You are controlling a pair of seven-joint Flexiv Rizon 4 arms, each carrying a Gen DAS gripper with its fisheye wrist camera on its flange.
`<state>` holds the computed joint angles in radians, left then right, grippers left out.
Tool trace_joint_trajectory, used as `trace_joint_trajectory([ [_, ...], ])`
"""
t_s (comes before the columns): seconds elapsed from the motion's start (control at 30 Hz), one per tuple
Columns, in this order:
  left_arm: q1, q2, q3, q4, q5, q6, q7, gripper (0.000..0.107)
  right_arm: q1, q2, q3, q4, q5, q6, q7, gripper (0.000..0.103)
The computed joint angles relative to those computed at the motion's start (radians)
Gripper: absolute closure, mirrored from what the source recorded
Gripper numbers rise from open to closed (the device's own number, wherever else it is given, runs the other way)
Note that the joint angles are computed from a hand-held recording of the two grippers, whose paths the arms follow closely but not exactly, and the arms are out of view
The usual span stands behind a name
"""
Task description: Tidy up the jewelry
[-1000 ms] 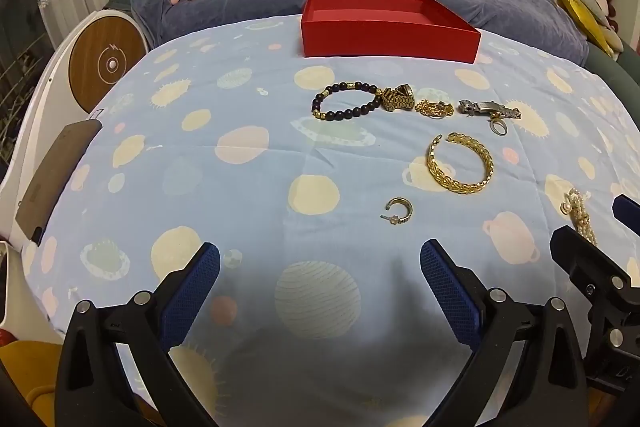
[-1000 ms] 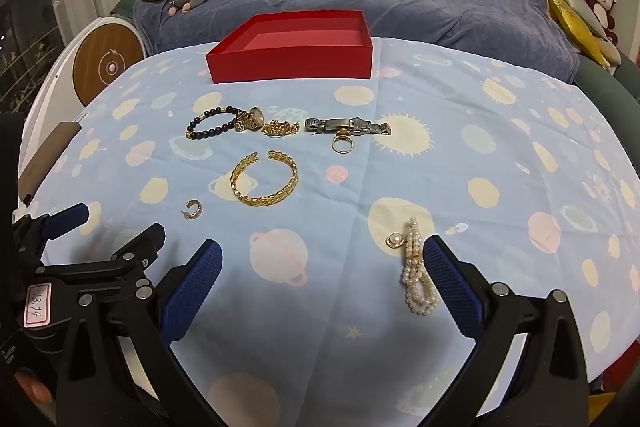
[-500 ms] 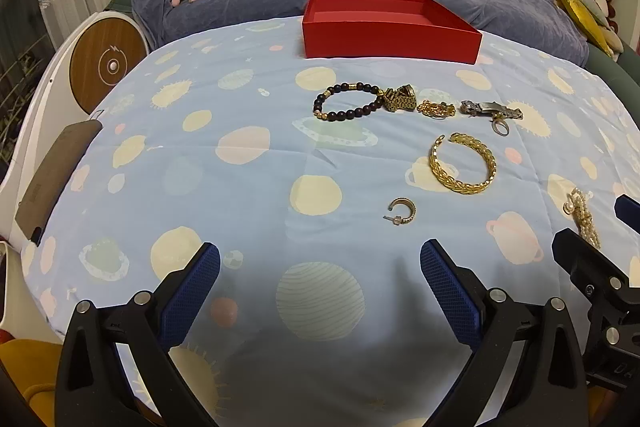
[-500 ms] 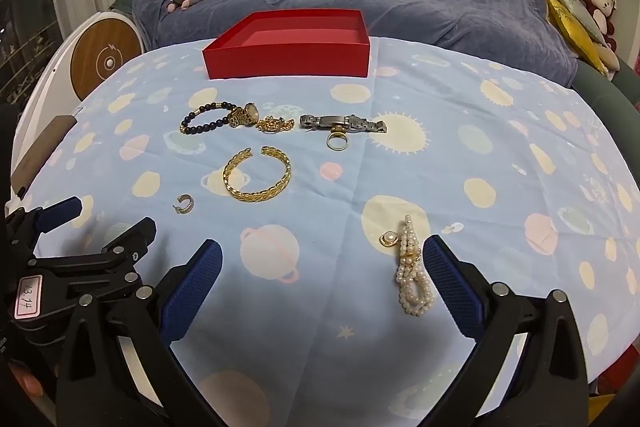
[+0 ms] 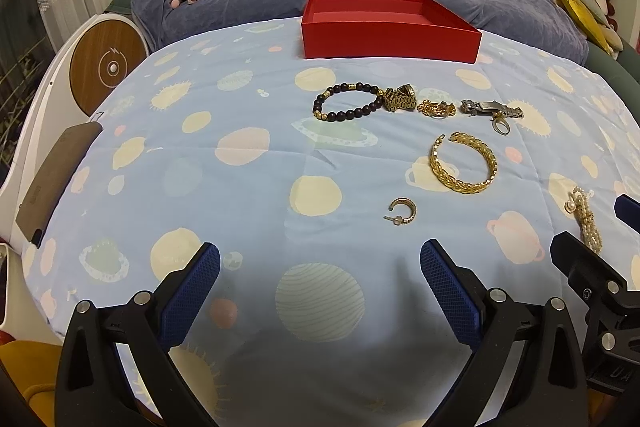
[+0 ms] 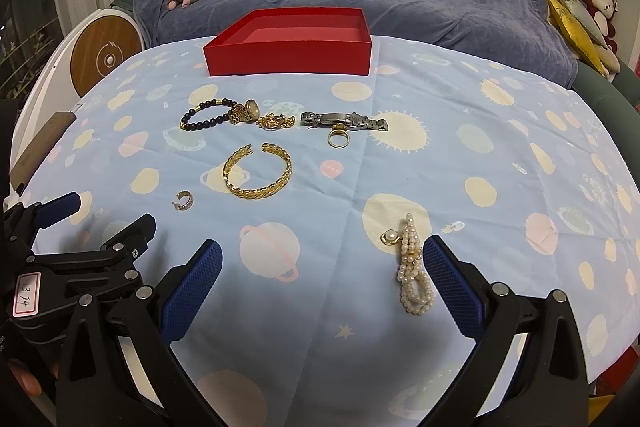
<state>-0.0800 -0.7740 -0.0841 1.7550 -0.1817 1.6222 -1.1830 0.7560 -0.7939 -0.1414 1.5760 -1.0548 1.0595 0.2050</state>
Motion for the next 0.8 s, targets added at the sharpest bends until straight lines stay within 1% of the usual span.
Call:
trace_joint_trajectory([
  [0.8,0.000,-0.004,-0.003,-0.003,0.004,-0.001,0.003,0.009,0.004,-0.010,-0.002,-0.012,0.010,0.000,-0.008,0.005],
])
